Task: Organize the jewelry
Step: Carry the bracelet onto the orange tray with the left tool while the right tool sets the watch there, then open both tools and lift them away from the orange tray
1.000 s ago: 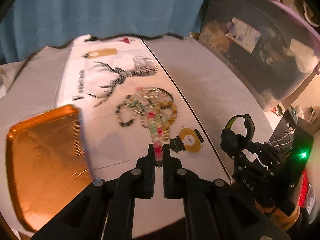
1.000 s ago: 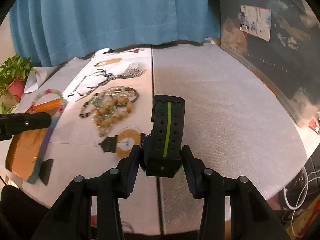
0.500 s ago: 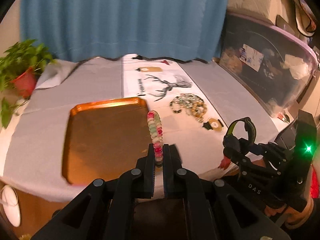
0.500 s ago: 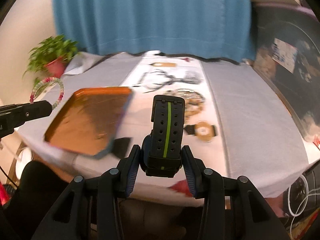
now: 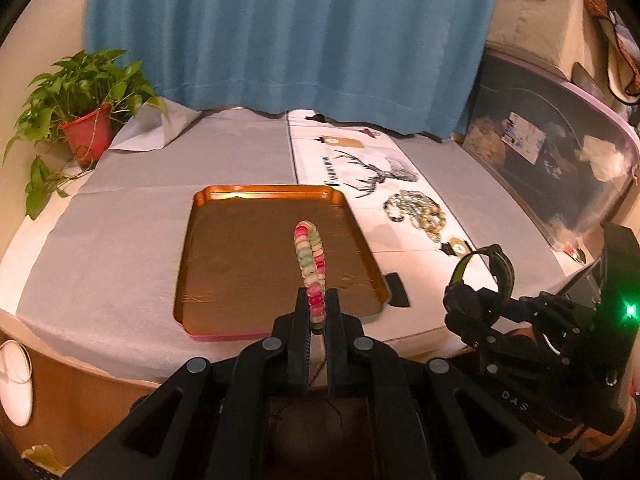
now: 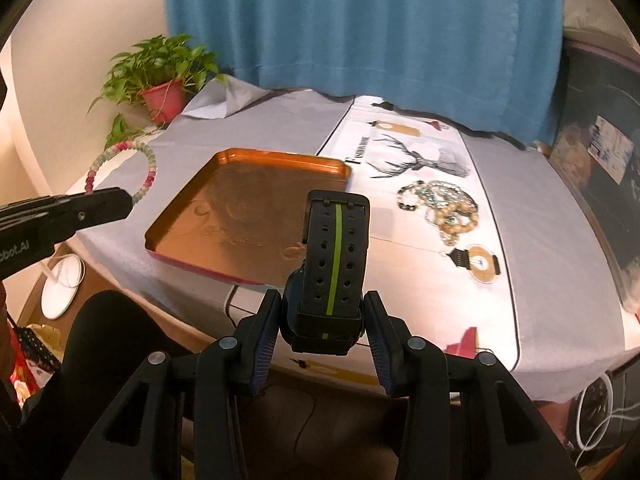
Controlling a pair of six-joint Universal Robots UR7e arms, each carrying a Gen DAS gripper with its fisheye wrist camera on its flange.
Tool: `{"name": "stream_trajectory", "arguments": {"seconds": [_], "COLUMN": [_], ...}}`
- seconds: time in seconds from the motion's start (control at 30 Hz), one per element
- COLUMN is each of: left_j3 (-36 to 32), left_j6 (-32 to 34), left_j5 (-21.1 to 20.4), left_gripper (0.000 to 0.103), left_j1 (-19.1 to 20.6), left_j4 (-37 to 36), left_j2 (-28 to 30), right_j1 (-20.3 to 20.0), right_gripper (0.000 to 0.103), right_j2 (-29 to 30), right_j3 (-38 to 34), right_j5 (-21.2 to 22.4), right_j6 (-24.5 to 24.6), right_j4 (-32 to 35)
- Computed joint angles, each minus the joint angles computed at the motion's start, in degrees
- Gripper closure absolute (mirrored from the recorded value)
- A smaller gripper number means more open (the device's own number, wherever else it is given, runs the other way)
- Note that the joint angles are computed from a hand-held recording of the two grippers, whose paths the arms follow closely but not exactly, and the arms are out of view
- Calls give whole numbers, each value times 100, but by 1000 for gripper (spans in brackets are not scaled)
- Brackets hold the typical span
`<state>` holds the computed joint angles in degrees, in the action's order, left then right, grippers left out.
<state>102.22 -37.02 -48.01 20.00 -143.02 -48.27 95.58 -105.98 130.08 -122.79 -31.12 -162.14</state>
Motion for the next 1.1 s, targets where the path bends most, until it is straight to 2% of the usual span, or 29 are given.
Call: {"name": "stream_trajectory", "arguments": {"seconds": [0.2,0.57,0.8,0.87,0.9,0.93,0.97,1.03,1.1], "left_j3": [-159,-793,-1107,-1143,-1192,-1282,-1264,-1035,-992], "left_j6": [124,463,631,535,394,174,54,211,233], "left_j5": [207,447,549,660,714,855,1049,1395,1360], "left_gripper": [99,99,98,82,42,21,0,0,0], "left_j1": [326,1027,1321,1350,1365,1360,1332,1227,1193], "left_j4": [7,247,331,402,584,894,1005,673,829], "left_j2": [118,557,842,875,884,914,917,894,848], "right_j1": [58,-41,-45,21,71,94,99,107,82], "right_gripper": [60,60,60,50,25,12,12,12,12], "right_j2": [654,2202,2731,2915,3016,3086,3116,3088,2906], "right_j3": [-277,-1188,-1510,-1528,-1535,-1506,-1441,-1391,-1344], "right_j5": [-34,55,63,-122,-320,-394,-372,-354,-215], "right_j6": [-22,-22,-102,-427,-614,-819,-1021,-1037,-747], "right_j4": [-60,-179,-420,-876,-1103,-1381,-1670,-1684,-1305]}}
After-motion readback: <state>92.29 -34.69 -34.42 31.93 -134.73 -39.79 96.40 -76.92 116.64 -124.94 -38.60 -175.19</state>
